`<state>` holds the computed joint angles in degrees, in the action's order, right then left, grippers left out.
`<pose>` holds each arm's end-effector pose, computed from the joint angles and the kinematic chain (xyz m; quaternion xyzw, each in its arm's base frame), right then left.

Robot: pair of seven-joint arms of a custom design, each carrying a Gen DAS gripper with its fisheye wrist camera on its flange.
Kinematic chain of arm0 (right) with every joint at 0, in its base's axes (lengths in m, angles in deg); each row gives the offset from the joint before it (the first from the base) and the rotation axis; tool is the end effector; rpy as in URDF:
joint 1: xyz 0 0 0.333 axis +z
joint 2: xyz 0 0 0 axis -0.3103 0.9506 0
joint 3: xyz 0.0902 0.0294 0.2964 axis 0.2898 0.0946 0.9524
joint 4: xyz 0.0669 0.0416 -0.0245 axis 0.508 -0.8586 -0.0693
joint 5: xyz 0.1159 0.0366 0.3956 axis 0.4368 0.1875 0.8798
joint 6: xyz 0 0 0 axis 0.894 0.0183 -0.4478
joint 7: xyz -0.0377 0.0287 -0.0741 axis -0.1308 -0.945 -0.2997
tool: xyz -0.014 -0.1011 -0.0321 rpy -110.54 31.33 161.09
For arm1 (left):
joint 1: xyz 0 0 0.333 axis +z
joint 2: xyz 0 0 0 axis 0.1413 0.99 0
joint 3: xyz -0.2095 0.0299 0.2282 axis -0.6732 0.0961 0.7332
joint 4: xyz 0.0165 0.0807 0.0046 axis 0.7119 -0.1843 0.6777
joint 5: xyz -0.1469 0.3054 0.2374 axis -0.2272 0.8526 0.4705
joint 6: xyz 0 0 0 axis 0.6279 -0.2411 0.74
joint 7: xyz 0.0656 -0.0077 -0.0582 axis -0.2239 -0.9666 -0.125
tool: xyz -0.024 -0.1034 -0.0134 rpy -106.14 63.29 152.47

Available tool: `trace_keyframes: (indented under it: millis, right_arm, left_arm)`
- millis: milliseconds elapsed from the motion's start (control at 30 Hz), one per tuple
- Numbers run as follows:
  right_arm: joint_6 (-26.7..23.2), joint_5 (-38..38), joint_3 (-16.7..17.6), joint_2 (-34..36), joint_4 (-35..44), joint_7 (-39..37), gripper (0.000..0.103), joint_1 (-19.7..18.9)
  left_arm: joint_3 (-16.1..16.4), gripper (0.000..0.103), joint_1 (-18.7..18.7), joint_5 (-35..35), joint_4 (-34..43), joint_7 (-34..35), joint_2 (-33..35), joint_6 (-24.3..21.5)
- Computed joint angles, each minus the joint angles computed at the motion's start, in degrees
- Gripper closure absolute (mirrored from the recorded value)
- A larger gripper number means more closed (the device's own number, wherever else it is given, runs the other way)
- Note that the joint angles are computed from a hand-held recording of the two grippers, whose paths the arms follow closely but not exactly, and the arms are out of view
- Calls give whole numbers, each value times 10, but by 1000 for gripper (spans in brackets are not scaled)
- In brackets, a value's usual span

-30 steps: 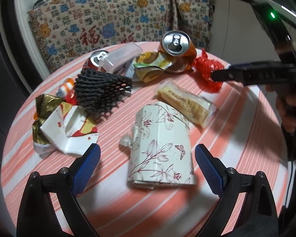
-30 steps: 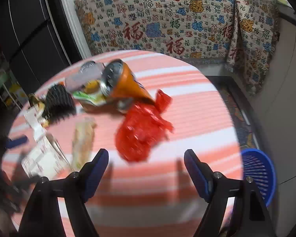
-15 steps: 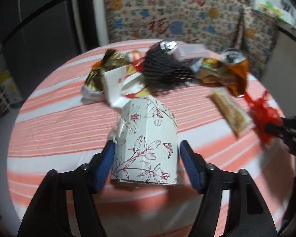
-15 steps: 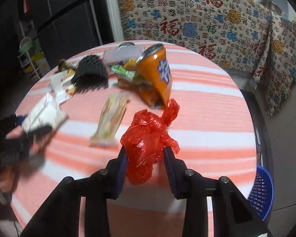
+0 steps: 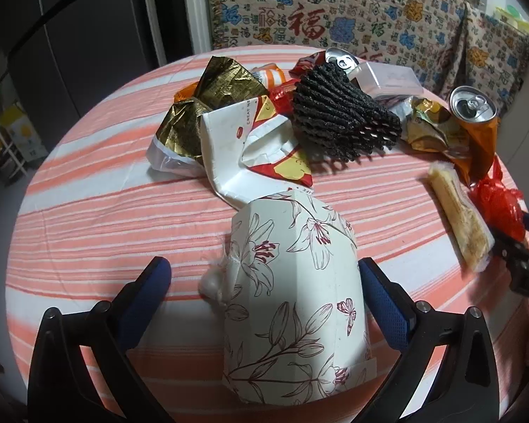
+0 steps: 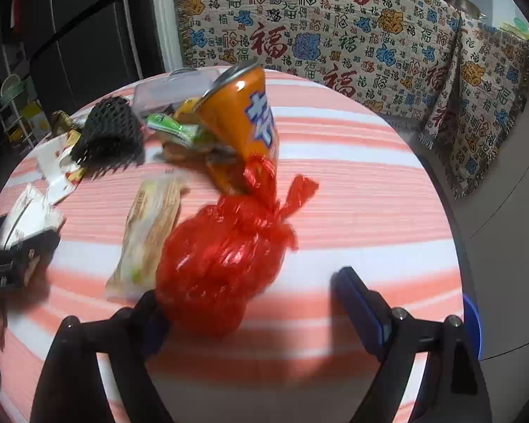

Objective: Collect trash
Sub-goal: 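Lift the floral cup with the left tool while the right tool lifts the red bag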

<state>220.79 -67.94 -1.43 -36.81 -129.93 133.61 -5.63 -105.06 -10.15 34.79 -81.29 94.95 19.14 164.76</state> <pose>0.4538 0.2135 0.4794 -0.7483 0.5727 -0.2008 0.2678 0.3791 -0.2943 0.4940 -0.7603 0.5744 -0.1750 0.2478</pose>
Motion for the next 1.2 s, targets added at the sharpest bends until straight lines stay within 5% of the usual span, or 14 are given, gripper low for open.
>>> trace_keyframes:
  millis: [167,333,567,633,700,733,933,1067,1100,1167,1200]
  right_arm:
    - [-13,10,-14,21,22,-23,0,12]
    - [-5,151,-82,-52,-37,-140,2,75]
    - [-14,234,-73,-82,-35,-149,3,78]
    - [-16,221,-49,-56,-12,-121,18,57]
    - [-41,197,-35,-29,11,-97,41,39]
    - [-60,207,-45,-16,21,-103,61,47]
    - [-49,215,-56,-67,-17,-136,65,58]
    - [-59,206,-60,-106,-38,-162,65,55]
    - [-65,203,-59,-115,-43,-166,65,52]
    - [-69,197,-59,-124,-48,-174,65,46]
    - [-71,195,-59,-131,-52,-179,65,45]
  left_arm:
    - [1,0,-1,-2,-2,2,-1,2]
    - [4,0,-13,-20,-19,29,-24,5]
    - [6,1,-19,-22,-42,30,-54,58]
    - [6,2,-18,-22,-44,39,-58,74]
    - [7,20,-20,-26,-48,51,-64,85]
    - [11,39,-23,-34,-50,60,-66,86]
    - [16,55,-15,-56,-81,57,-97,141]
    - [9,53,-10,-62,-75,61,-90,130]
    - [8,48,-10,-64,-69,65,-86,119]
    - [-3,20,-6,-60,-48,69,-66,76]
    - [-7,18,-5,-55,-44,67,-63,63]
